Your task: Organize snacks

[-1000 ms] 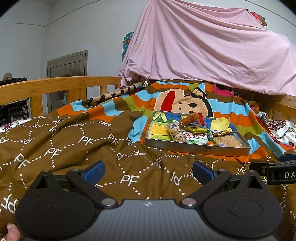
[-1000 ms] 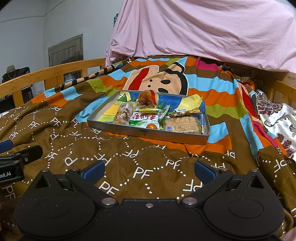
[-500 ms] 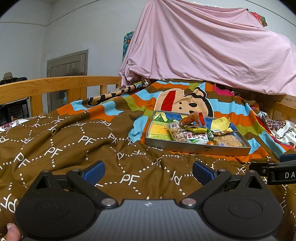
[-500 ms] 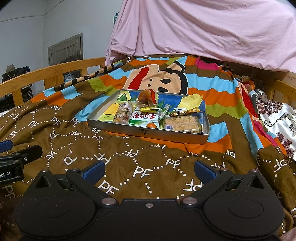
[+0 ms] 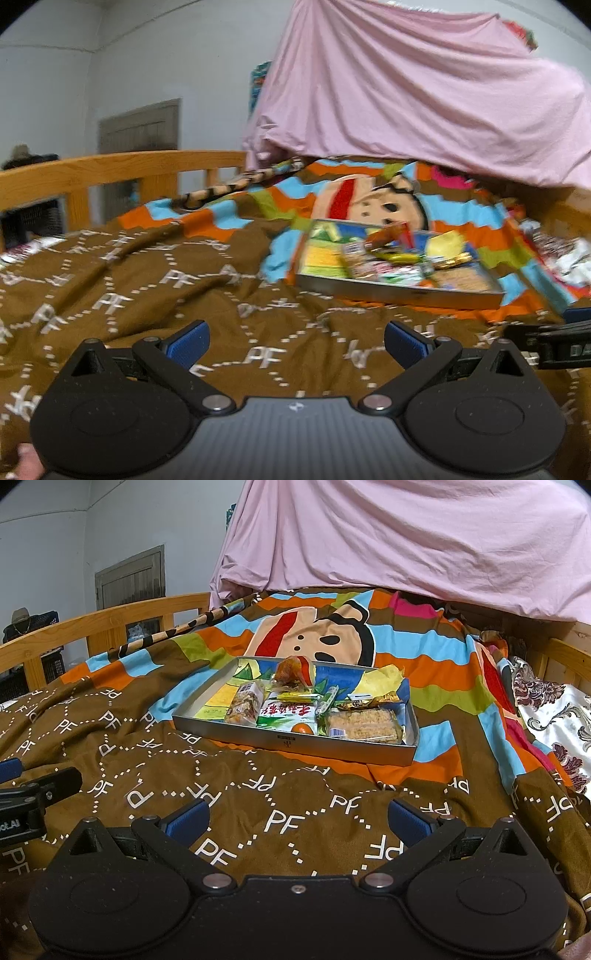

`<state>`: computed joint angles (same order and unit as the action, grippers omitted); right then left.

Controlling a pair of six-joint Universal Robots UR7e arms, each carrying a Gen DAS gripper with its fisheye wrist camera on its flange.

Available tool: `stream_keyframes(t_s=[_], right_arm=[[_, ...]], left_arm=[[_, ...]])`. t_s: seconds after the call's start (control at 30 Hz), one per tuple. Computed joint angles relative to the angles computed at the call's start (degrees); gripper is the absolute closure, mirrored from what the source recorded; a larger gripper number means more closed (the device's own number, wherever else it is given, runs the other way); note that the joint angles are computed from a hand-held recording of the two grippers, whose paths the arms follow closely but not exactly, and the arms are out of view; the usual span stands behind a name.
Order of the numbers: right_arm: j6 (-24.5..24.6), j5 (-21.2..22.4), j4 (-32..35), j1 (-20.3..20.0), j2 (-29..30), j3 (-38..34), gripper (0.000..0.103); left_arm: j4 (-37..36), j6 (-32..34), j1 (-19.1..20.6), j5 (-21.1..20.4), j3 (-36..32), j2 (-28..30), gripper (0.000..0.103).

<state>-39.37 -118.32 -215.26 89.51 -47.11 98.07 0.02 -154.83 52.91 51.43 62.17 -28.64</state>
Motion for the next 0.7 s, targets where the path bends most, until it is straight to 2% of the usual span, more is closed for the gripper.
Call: stream_keyframes(t_s=[0.07,0.27,0.47,0.7], right_arm=[[-0.02,-0.01,0.01,0.01,0.02,-0.05,0.001],[-0.03,-0.06,0.15,0.07,0.0,-0.13,0.001],[-0.01,0.02,0.02,-0.12,0.02,0.02,0.001],[0.03,-0.08,0.18,-0.07,0.04,-0.1,0.001]], left_arm=[[-2.59,2.04,-0.55,-3.05,0.68,0.19,0.0],[-0.44,0.26,-0.18,-0.78,0.59,-0.08,0.0],[-0.69,1.24,-0.24,0.58,0.94,-0.37,0.0],[-1.82,3.04,-0.63,-0.45,1.27,-0.18,0.0]])
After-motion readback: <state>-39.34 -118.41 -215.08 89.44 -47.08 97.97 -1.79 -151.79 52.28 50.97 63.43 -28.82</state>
